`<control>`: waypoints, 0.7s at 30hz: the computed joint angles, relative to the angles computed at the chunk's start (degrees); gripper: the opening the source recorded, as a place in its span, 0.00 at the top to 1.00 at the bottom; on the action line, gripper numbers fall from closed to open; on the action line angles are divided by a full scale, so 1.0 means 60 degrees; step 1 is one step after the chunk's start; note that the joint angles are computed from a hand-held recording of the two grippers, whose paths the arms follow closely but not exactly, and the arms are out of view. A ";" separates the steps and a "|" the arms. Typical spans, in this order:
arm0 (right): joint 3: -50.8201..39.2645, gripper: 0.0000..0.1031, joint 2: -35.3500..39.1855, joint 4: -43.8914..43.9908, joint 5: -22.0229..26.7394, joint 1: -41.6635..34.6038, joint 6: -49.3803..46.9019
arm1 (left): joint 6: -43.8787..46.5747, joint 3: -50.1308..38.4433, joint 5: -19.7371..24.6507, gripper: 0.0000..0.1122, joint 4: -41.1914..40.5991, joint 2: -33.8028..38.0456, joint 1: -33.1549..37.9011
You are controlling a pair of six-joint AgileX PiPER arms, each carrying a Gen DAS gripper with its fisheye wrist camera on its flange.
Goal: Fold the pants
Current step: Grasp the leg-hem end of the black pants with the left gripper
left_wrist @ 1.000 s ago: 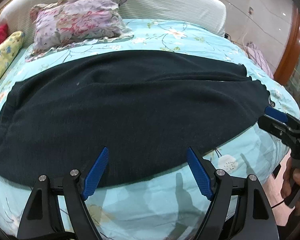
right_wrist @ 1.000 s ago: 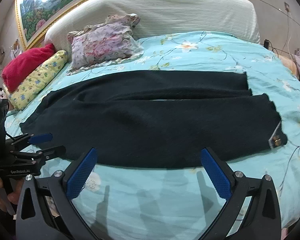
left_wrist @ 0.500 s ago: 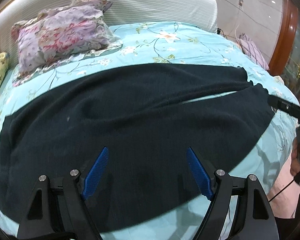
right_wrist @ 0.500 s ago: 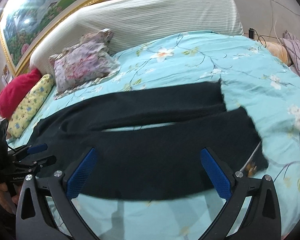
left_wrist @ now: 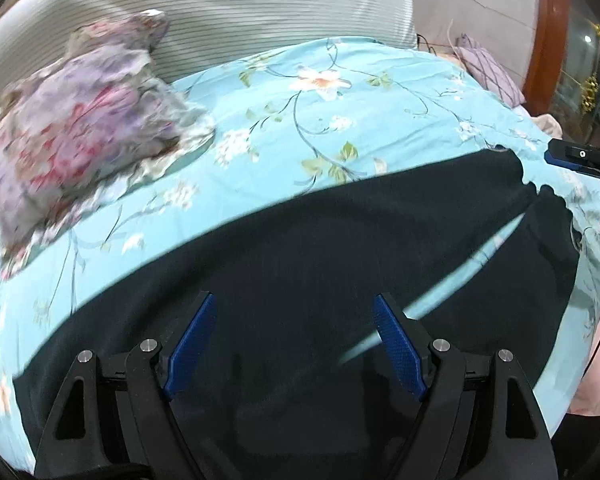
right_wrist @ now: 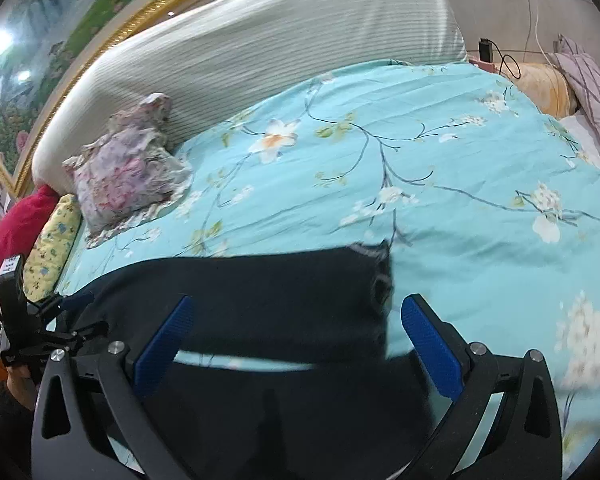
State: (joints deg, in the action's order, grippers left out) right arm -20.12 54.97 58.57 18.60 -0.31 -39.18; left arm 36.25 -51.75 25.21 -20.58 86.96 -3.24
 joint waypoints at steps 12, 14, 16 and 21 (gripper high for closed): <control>-0.2162 0.02 0.3804 0.1050 0.1622 -0.1472 -0.2662 | 0.1461 -0.4503 0.2085 0.28 -0.0092 0.3452 -0.0162; -0.2332 0.04 0.4106 0.1021 0.1739 -0.1528 -0.2753 | 0.1459 -0.5212 0.2479 0.28 0.0102 0.4005 -0.0263; -0.2502 0.11 0.4373 0.1028 0.1893 -0.1566 -0.2911 | 0.1384 -0.5816 0.2901 0.28 0.0347 0.4502 -0.0386; -0.2795 0.33 0.4949 0.0814 0.2184 -0.1669 -0.2828 | 0.1055 -0.6824 0.3738 0.32 0.1117 0.5504 -0.0686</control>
State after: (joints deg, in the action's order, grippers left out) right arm -36.89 84.66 63.45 31.70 -10.32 -56.14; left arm 42.58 -92.69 47.63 -13.88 119.99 -7.35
